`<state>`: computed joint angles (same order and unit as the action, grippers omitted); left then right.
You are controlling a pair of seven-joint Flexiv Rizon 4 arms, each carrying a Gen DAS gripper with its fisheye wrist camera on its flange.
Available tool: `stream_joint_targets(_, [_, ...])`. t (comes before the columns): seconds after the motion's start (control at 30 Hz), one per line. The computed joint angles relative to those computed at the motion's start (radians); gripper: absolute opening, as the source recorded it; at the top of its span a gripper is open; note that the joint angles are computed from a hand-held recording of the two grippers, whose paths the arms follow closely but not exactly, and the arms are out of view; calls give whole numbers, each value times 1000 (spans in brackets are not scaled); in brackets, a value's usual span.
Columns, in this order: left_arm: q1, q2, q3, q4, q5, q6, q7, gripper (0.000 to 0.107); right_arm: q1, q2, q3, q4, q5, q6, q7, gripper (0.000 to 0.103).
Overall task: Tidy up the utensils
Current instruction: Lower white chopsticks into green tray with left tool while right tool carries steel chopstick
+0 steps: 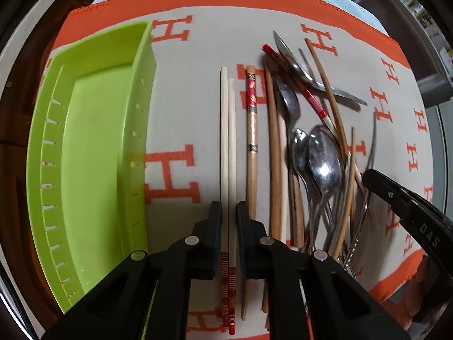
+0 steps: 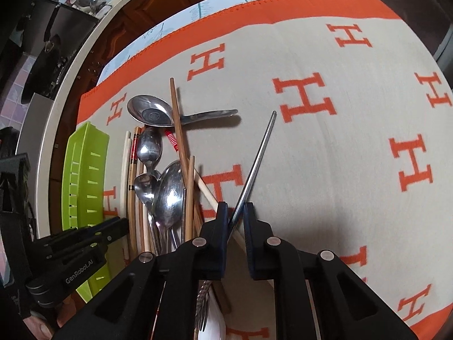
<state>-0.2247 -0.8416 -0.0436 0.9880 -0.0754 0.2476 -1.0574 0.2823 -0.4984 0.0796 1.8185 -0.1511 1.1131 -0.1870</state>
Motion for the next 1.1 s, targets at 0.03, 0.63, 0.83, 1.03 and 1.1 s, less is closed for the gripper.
stream_joint_targets(0.03, [3,4,0,3,-3,-7,-2,9,-1,4,2,6,2,4,-2,11])
stream_joint_targets(0.63, [113,186,-33,182,-125,88,130,8,22,100,19,71,0,117,1,6])
stream_joint_targets(0.83, [155,211,-29,177,-169,106,152,8,51,120,14,39,-46,112,-1,6])
stream_joint_targets(1.03, [167,205,-9,168,-155,206,139,8,77,123,22,-23,-86,93,-20,6])
stream_joint_targets(1.1, [163,200,0,172,-133,262,133,8,83,114,25,-53,-92,83,-34,6])
